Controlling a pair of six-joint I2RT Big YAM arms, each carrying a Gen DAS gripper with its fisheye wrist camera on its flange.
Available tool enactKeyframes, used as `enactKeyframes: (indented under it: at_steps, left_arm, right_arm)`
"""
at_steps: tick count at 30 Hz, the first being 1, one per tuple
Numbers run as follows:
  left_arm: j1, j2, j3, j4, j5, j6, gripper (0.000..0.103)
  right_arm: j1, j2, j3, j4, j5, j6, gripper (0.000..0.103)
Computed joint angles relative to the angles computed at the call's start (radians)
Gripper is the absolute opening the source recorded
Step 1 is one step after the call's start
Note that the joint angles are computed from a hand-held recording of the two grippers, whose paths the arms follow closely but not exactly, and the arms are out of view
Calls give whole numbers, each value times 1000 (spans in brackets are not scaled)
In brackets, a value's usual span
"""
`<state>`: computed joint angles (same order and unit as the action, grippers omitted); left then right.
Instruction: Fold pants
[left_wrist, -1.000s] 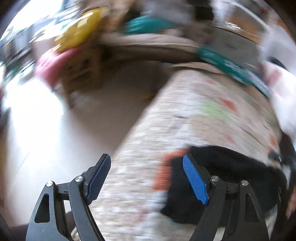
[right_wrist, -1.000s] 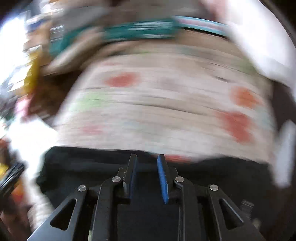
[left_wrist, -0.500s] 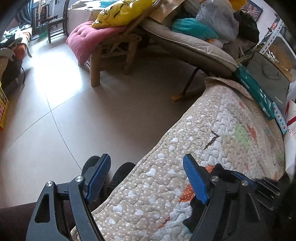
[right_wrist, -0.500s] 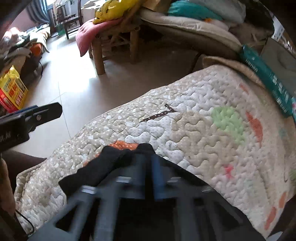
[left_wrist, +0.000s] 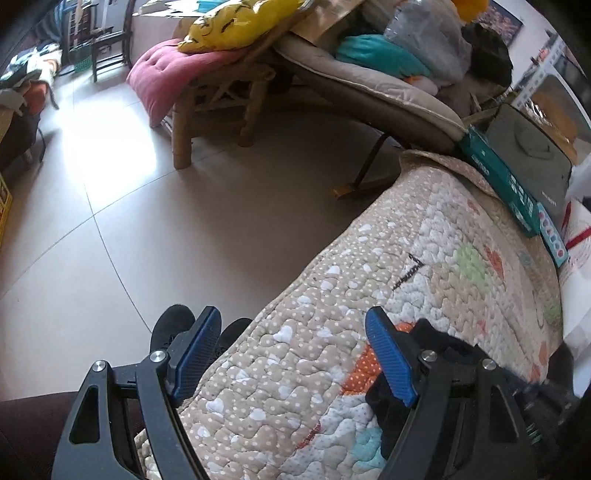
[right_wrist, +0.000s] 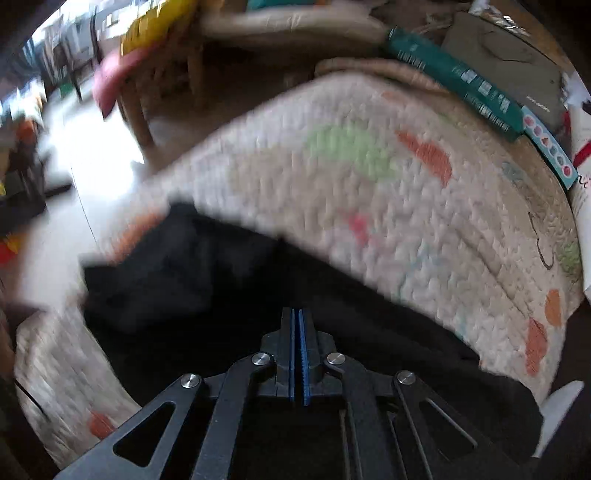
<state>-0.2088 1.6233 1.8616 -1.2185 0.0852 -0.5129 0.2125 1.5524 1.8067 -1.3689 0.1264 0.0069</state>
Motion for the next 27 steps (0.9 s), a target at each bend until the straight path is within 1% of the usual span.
enactKeyframes:
  at_steps: [1, 3, 4, 5, 6, 7, 8, 9, 10, 11, 12, 13, 14, 18, 19, 23, 24, 26, 27]
  left_arm:
    - [5, 0, 1, 1, -1, -10, 80]
    - [15, 0, 3, 4, 2, -28, 80]
    - [19, 0, 4, 5, 4, -33, 80]
    - [26, -1, 7, 6, 9, -40, 80]
    - [30, -3, 9, 10, 14, -45, 80]
    - [34, -6, 10, 14, 12, -47, 80]
    - [36, -9, 10, 19, 6, -49, 80]
    - [39, -13, 8, 25, 4, -51, 80]
    - [42, -15, 7, 28, 6, -53, 80]
    - [46, -17, 7, 31, 11, -58, 80]
    - [48, -18, 8, 32, 14, -62, 80]
    - [51, -19, 7, 34, 16, -68, 80]
    - [52, -19, 7, 35, 18, -71, 80]
    - [58, -23, 2, 36, 17, -81, 80]
    - [59, -23, 1, 33, 18, -80, 80]
    - [58, -22, 3, 32, 3, -80, 80]
    - [57, -24, 2, 34, -1, -77, 80]
    - [55, -27, -1, 39, -11, -72, 80]
    - [56, -28, -1, 41, -11, -73, 80]
  right_arm:
    - [3, 20, 43, 9, -48, -7, 4]
    - [10, 76, 123, -7, -131, -26, 7]
    - [17, 117, 175, -36, -175, -44, 14]
    - [30, 172, 239, -84, -198, -72, 22]
    - [44, 217, 287, -114, -189, -98, 43]
    - [57, 246, 312, -124, -170, -118, 57]
    - [67, 269, 332, -137, -151, -135, 58]
    - [78, 299, 357, -160, -121, -158, 58]
    - [83, 313, 362, -180, -106, -174, 44]
    - [88, 343, 392, -226, -96, -190, 12]
    - [97, 350, 388, -242, -60, -205, 5]
    - [114, 343, 374, -221, -21, -237, 5]
    - [120, 350, 386, -224, -7, -242, 4]
    - [120, 413, 491, -225, 0, -195, 3]
    - [117, 430, 517, -209, -17, -184, 0]
    - [121, 505, 638, -197, -38, -137, 0]
    - [123, 511, 651, -196, -51, -124, 0]
    - [109, 504, 661, -200, -122, -79, 2]
    - [103, 488, 646, -201, -139, -72, 7]
